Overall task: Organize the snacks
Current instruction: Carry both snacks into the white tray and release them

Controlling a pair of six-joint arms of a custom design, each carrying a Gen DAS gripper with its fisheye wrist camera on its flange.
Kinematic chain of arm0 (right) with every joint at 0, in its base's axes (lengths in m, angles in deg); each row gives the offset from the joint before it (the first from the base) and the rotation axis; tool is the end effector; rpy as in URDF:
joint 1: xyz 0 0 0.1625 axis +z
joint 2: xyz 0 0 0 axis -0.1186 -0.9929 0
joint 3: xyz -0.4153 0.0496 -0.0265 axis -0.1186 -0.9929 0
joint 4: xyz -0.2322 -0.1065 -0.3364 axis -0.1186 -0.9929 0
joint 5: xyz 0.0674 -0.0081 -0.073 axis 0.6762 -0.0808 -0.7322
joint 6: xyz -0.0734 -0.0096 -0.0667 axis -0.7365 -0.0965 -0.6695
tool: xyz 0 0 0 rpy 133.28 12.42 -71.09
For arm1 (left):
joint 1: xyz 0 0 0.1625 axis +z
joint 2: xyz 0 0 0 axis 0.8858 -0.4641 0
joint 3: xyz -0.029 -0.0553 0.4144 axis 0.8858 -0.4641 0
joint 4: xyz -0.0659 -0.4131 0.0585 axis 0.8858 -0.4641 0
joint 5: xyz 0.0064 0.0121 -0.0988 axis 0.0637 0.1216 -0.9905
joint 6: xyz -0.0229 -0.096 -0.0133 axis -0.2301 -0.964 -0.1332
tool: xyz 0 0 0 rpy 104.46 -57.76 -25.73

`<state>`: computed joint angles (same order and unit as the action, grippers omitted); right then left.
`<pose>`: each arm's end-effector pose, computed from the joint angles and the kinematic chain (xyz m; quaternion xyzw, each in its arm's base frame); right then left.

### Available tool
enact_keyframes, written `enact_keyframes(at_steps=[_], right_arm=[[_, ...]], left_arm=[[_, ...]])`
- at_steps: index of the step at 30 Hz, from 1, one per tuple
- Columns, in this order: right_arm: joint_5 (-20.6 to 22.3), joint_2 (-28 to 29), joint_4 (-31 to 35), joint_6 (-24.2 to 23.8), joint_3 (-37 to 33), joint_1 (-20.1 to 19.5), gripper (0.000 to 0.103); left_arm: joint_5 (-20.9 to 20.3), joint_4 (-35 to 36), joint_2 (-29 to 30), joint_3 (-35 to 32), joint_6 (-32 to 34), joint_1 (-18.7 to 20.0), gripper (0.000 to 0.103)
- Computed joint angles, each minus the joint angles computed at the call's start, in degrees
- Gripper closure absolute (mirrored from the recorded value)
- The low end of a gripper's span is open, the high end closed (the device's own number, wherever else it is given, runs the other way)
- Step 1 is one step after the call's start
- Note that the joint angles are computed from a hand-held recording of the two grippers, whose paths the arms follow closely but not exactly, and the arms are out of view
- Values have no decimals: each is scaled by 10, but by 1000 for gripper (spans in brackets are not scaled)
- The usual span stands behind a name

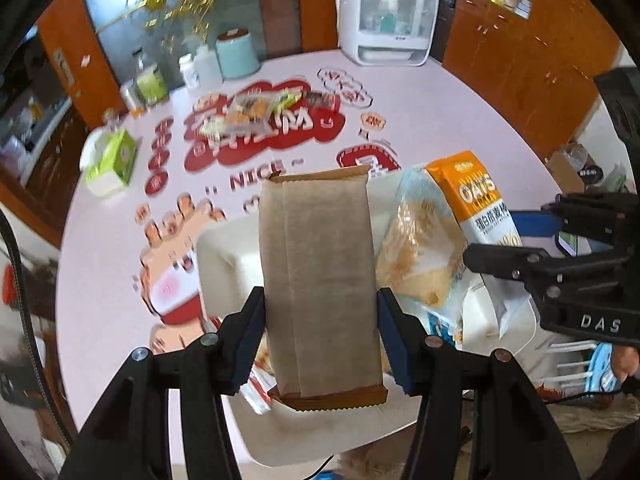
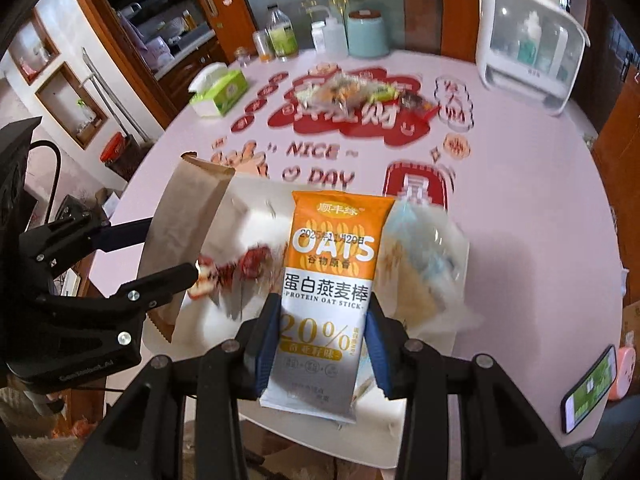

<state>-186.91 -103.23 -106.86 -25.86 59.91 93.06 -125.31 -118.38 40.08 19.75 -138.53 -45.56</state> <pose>0.0743 -0.4486 0.4193 0.3815 -0.9000 0.0602 0.2022 -0.5111 -0.3612 0.0042 0.0497 0.8895 -0.2508 0.3787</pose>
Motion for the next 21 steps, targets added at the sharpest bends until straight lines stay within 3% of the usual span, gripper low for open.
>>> enact_keyframes(at_steps=[5,14,15,16,18,21], right_arm=[[-23,-10,-15,-13,23,-4,62],[-44,2,-10,-2,26,-5,58],[-48,7,-7,3,23,-4,53],[-52,10,-7,6,23,-4,49],[-55,14,-13,9,22,-5,41],[-54,20,-4,16,15,-7,41]], left_arm=[[-19,-37,4,22,-13,4,50],[-28,-14,18,11,-28,15,49],[-28,2,22,3,-37,17,44],[-30,18,25,-4,-43,18,32],[-33,59,35,-23,-59,20,18],[-30,53,32,-21,-54,19,18]])
